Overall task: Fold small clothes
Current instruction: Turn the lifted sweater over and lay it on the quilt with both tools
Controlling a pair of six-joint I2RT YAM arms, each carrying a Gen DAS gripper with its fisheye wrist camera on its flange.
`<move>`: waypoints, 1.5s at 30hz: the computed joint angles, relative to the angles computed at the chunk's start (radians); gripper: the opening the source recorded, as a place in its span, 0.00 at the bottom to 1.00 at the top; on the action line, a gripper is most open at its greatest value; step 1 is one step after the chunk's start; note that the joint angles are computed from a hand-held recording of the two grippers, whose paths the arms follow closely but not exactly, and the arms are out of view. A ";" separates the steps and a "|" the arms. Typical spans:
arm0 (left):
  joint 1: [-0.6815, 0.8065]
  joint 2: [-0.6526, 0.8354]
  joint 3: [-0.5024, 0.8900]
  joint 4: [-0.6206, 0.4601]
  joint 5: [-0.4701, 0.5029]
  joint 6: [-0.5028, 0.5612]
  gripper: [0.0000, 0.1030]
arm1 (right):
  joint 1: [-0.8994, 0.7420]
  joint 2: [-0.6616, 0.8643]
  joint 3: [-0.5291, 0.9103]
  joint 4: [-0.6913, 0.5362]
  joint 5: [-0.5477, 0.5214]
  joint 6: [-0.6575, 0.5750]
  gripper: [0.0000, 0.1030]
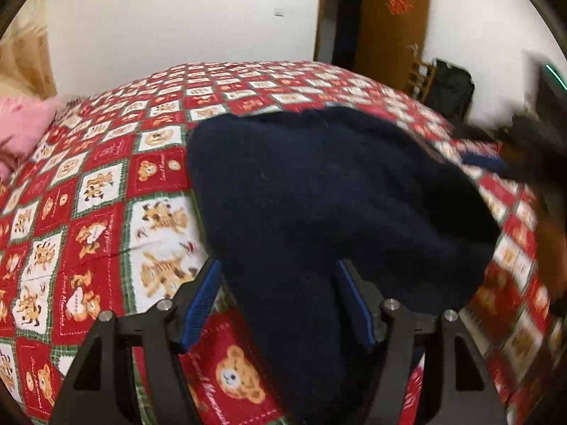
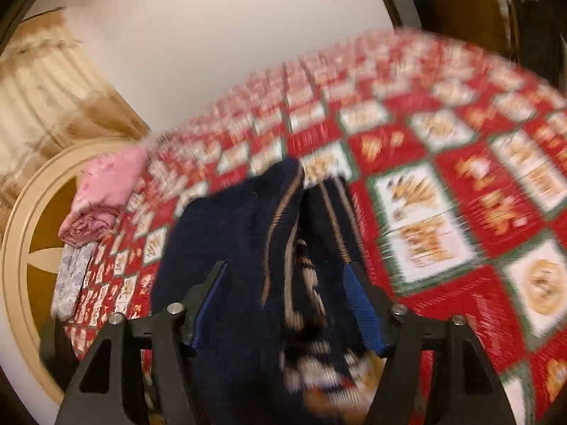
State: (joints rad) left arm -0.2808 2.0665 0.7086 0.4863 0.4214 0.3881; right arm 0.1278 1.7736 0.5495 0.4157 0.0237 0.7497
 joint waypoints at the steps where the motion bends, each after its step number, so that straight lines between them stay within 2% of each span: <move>1: -0.009 0.013 -0.003 0.011 -0.005 0.002 0.71 | -0.041 0.069 0.067 -0.035 -0.085 -0.007 0.09; 2: -0.007 0.020 -0.010 0.020 -0.002 0.008 0.72 | -0.058 0.107 0.108 -0.074 -0.115 -0.012 0.09; 5: 0.014 0.038 -0.025 0.047 0.015 0.018 0.72 | -0.016 0.076 0.082 -0.104 0.003 -0.018 0.08; 6: 0.027 0.036 -0.014 0.018 0.044 0.022 0.73 | -0.001 0.068 0.070 -0.117 0.037 -0.007 0.08; 8: 0.045 0.048 0.001 -0.013 0.073 0.039 0.85 | 0.000 0.085 0.056 -0.110 0.066 0.009 0.08; 9: 0.050 0.068 0.026 -0.048 0.088 0.052 0.88 | -0.008 0.116 0.057 -0.103 0.066 0.016 0.08; 12: 0.062 0.108 0.104 -0.172 0.125 0.054 0.89 | -0.024 0.173 0.076 -0.087 0.072 0.011 0.08; 15: 0.076 0.116 0.121 -0.197 0.152 0.043 0.90 | 0.002 0.155 0.112 -0.159 0.114 -0.023 0.09; 17: 0.072 0.101 0.088 -0.156 0.135 0.033 0.93 | 0.042 0.071 0.057 -0.168 0.160 -0.002 0.17; 19: 0.061 0.087 0.057 -0.111 0.106 0.021 0.94 | 0.094 -0.041 -0.054 -0.121 0.172 0.039 0.32; 20: 0.059 0.083 0.049 -0.105 0.103 0.020 0.95 | 0.131 -0.086 -0.111 -0.101 0.179 0.064 0.32; 23: 0.058 0.090 0.060 -0.121 0.109 0.015 0.95 | 0.224 -0.106 -0.178 -0.108 0.216 0.126 0.32; 25: 0.067 0.099 0.070 -0.132 0.116 0.019 0.96 | 0.268 -0.087 -0.194 -0.107 0.212 0.145 0.25; 29: 0.069 0.098 0.061 -0.123 0.110 0.025 0.97 | 0.271 -0.068 -0.188 -0.120 0.217 0.164 0.23; 35: 0.087 0.115 0.087 -0.154 0.133 0.039 0.98 | 0.247 -0.094 -0.150 -0.236 0.197 0.106 0.23; 37: 0.092 0.115 0.085 -0.153 0.139 0.041 0.98 | 0.257 -0.180 -0.152 -0.304 0.250 0.091 0.31; 39: 0.095 0.115 0.085 -0.154 0.144 0.042 0.98 | 0.237 -0.254 -0.130 -0.365 0.292 0.050 0.34; 41: 0.099 0.115 0.085 -0.158 0.152 0.044 0.98 | 0.174 -0.284 -0.084 -0.364 0.301 -0.038 0.40; 42: 0.102 0.116 0.088 -0.163 0.159 0.046 0.98 | 0.148 -0.272 -0.059 -0.357 0.293 -0.067 0.41; 45: 0.109 0.113 0.088 -0.170 0.174 0.047 0.99 | 0.019 -0.139 0.083 -0.312 0.167 -0.154 0.41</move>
